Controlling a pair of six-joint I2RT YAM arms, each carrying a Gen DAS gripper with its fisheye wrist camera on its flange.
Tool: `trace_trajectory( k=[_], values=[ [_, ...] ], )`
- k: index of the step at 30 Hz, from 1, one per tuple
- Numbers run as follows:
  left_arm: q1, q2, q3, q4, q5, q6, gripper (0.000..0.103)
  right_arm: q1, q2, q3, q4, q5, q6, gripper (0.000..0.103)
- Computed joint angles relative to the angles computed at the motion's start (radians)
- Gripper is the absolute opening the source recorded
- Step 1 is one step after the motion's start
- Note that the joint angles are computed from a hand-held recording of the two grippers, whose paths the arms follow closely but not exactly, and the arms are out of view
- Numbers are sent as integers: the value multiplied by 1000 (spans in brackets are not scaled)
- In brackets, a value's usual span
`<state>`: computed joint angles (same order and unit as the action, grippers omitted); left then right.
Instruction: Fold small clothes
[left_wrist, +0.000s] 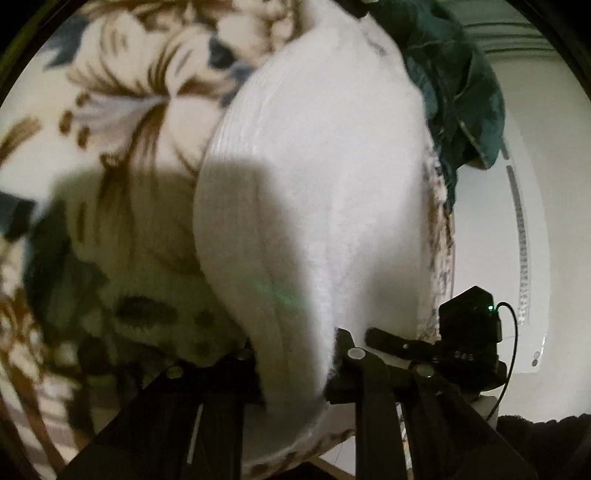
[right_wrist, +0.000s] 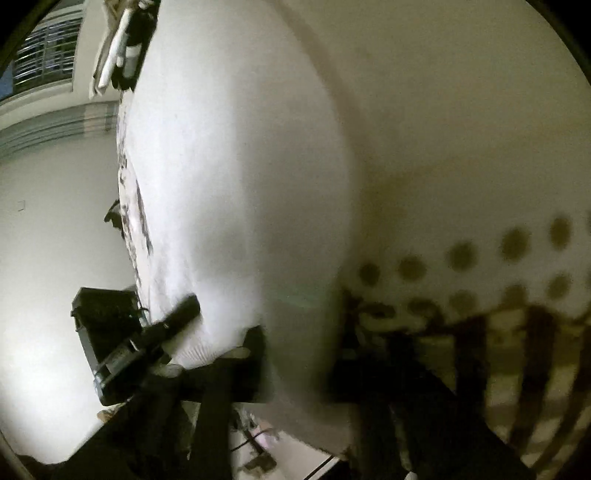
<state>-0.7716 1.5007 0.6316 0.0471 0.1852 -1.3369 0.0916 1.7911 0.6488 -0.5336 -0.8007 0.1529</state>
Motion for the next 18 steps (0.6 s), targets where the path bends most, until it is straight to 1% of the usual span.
trace_trajectory(
  k=[1, 2, 4, 5, 6, 7, 8, 9, 10, 11, 12, 13, 14, 15, 16, 17, 18],
  values=[
    [0, -10, 1, 8, -1, -14, 14, 10, -25, 0, -7, -6, 19, 13],
    [0, -41, 1, 2, -11, -34, 14, -1, -20, 27, -43, -9, 3, 12],
    [9, -76, 15, -14, -16, -55, 14, 6, -71, 63, -105, -34, 35, 11],
    [21, -107, 27, -32, -20, -62, 14, -31, -70, 104, -177, -39, -12, 11],
    [42, -135, 43, -51, -12, -69, 14, -31, -97, 124, -210, -50, -3, 11],
    [62, -151, 56, -55, -6, -74, 14, -26, -131, 164, -256, -67, 18, 11],
    [86, -163, 85, -73, -1, -69, 14, -14, -149, 198, -275, -81, 49, 11],
    [127, -160, 140, -103, 15, -40, 14, -1, -172, 234, -295, -98, 86, 11],
    [162, -143, 187, -126, 29, -10, 14, 3, -180, 281, -318, -108, 104, 11],
    [207, -116, 240, -136, 52, 21, 14, 14, -174, 361, -346, -126, 128, 11],
    [258, -71, 293, -120, 90, 41, 14, 25, -164, 416, -353, -132, 150, 11],
    [298, -50, 312, -108, 116, 52, 14, 38, -146, 489, -358, -136, 179, 11],
    [352, 2, 350, -62, 154, 67, 14, 48, -96, 592, -362, -148, 203, 11],
    [395, 28, 386, -97, 192, 86, 14, 55, -51, 670, -356, -146, 232, 11],
    [435, 105, 449, -68, 220, 107, 14, 50, 11, 759, -359, -150, 244, 11],
    [472, 154, 495, -77, 251, 128, 14, 51, 99, 882, -346, -148, 275, 11],
    [503, 237, 572, -80, 273, 139, 16, 52, 166, 972, -341, -141, 298, 11]
  ],
)
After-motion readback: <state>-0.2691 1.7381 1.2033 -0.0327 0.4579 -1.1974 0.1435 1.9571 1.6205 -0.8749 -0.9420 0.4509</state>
